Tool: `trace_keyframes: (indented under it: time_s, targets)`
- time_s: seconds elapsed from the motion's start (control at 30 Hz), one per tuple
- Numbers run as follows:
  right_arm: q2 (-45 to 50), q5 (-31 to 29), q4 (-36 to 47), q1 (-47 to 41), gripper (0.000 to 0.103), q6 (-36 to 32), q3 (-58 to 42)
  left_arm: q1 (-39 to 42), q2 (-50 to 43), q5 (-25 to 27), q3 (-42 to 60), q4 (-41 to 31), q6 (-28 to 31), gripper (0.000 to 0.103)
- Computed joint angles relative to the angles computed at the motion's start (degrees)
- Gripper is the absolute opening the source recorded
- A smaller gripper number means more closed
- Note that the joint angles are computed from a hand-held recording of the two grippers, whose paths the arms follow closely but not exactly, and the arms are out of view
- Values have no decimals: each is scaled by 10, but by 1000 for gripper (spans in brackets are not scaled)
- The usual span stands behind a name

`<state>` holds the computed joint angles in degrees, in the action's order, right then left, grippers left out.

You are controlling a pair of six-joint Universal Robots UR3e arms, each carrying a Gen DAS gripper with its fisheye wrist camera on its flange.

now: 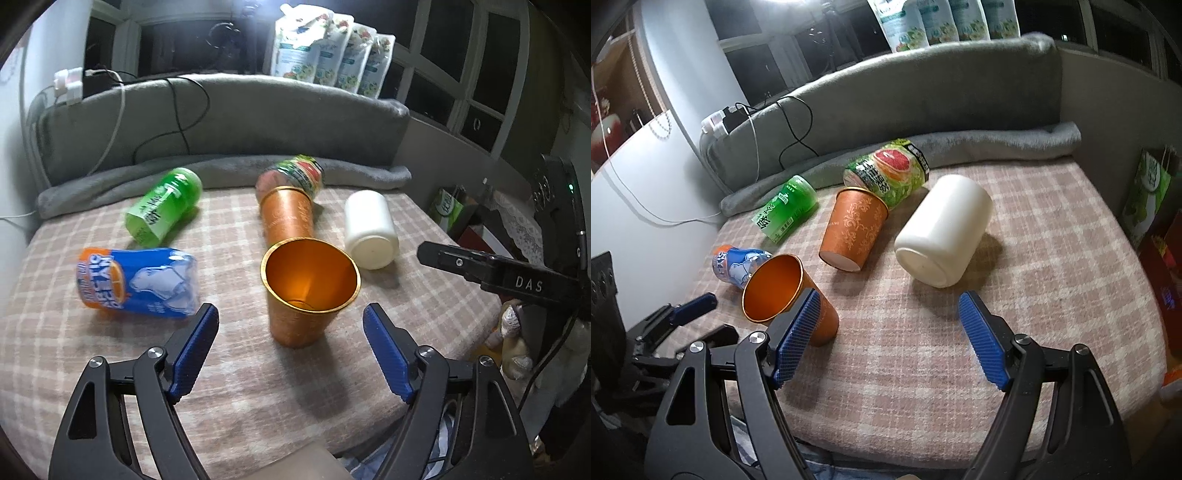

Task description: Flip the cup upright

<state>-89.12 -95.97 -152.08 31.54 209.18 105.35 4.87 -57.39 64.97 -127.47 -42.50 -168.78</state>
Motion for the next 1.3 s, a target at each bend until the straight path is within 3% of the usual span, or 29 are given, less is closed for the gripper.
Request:
trace_keyframes:
  time_s: [0.07,0.13,0.57,0.7,0.73,0.87,1.3]
  targets:
    - [6,-24,-6,12,83,-3,-8,19,21,-4,-6,-2,-1,81]
    - [14,-57,-18,29,92,-6,-16,33,37,-3,-11,4,-5,81]
    - [75,-222,-53,111,95,-24,-85,45,79,105,-47,197,-75,83]
    - [100,-284,-73,136,97,-27,-108,59,91,101,-47,207,-84,84]
    - [105,-296,-77,141,103,-29,-114,63,93,100,-46,208,-89,84]
    - [130,-352,-99,164,103,-43,-137,69,95,97,-45,207,-96,84]
    - [151,-376,-100,178,103,-59,-163,84,113,76,-47,185,-91,89]
